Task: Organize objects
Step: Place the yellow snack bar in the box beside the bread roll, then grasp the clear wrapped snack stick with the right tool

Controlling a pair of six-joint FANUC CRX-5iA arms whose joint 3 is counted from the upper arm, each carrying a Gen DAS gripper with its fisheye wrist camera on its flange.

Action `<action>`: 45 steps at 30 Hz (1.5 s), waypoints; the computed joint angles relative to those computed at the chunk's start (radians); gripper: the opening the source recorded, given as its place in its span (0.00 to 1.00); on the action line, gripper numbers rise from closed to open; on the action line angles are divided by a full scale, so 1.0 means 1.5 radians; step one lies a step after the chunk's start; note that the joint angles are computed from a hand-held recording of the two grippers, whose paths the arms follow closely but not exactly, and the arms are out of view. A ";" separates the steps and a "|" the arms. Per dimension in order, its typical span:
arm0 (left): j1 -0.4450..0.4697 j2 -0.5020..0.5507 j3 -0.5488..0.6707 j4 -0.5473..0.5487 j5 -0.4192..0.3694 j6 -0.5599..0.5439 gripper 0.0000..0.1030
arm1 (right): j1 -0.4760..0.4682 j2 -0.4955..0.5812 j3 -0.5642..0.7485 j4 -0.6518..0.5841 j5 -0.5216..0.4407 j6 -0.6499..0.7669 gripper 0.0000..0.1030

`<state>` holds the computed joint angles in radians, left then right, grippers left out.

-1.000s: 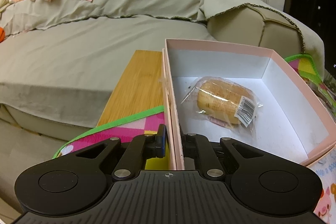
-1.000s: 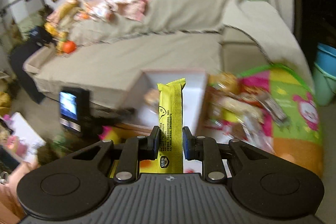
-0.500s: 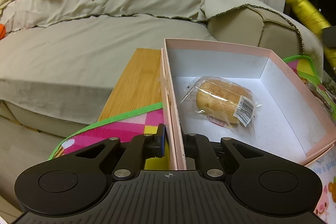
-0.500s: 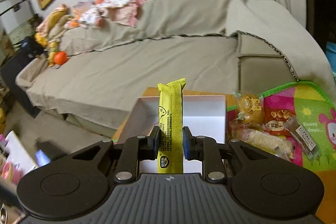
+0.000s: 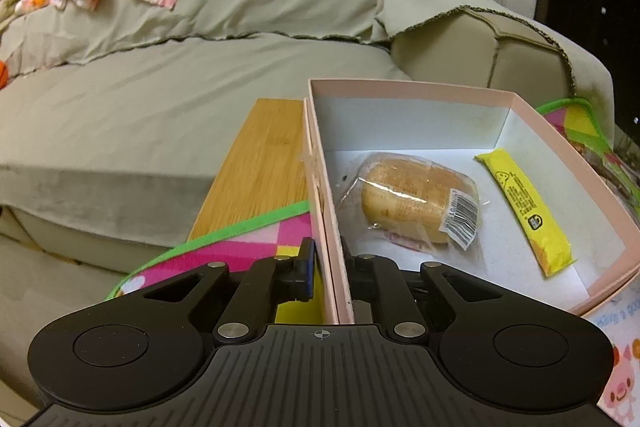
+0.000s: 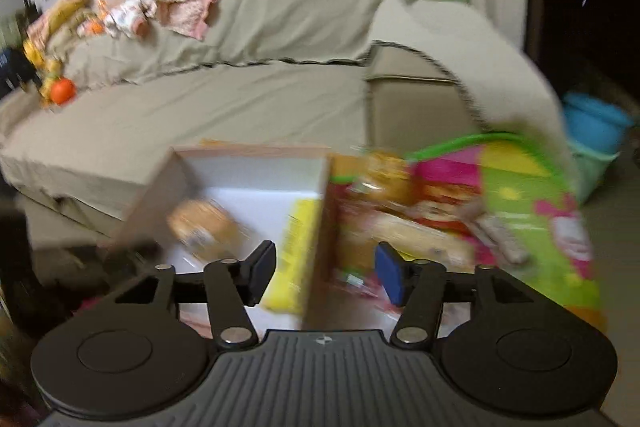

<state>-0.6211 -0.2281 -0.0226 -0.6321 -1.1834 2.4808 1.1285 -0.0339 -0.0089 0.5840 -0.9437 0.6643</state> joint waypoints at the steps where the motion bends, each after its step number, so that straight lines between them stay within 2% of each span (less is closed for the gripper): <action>1: 0.002 -0.001 -0.001 0.002 0.002 -0.007 0.11 | 0.004 -0.012 -0.017 0.011 -0.007 -0.005 0.54; 8: 0.024 -0.018 -0.025 0.020 0.042 -0.024 0.11 | 0.029 -0.084 -0.133 0.059 -0.036 -0.054 0.60; 14: 0.024 -0.013 -0.021 0.019 0.041 -0.022 0.11 | 0.009 -0.072 -0.140 0.048 -0.030 -0.076 0.60; 20: 0.026 -0.016 -0.026 0.023 0.045 -0.015 0.11 | -0.027 -0.046 -0.147 0.105 -0.003 -0.101 0.60; 29: 0.023 -0.017 -0.028 0.020 0.045 -0.011 0.11 | -0.091 -0.025 -0.123 0.007 0.042 -0.050 0.60; 32: 0.024 -0.017 -0.028 0.020 0.045 -0.011 0.11 | -0.097 -0.035 -0.107 -0.064 0.044 -0.024 0.60; 36: 0.023 -0.017 -0.028 0.019 0.046 -0.011 0.11 | -0.093 -0.059 -0.100 -0.163 0.057 0.055 0.60; 41: 0.023 -0.019 -0.030 0.019 0.045 -0.010 0.11 | -0.064 -0.057 -0.131 -0.049 0.050 -0.015 0.60; 44: 0.023 -0.020 -0.029 0.019 0.044 -0.010 0.11 | -0.076 -0.047 -0.119 -0.060 0.054 -0.015 0.59; 45: 0.023 -0.021 -0.030 0.019 0.043 -0.011 0.11 | -0.080 -0.042 -0.115 -0.065 0.055 -0.012 0.52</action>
<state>-0.5865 -0.2591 -0.0671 -0.6031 -1.1183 2.4648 1.0089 -0.0963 -0.1810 0.4869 -0.8618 0.6460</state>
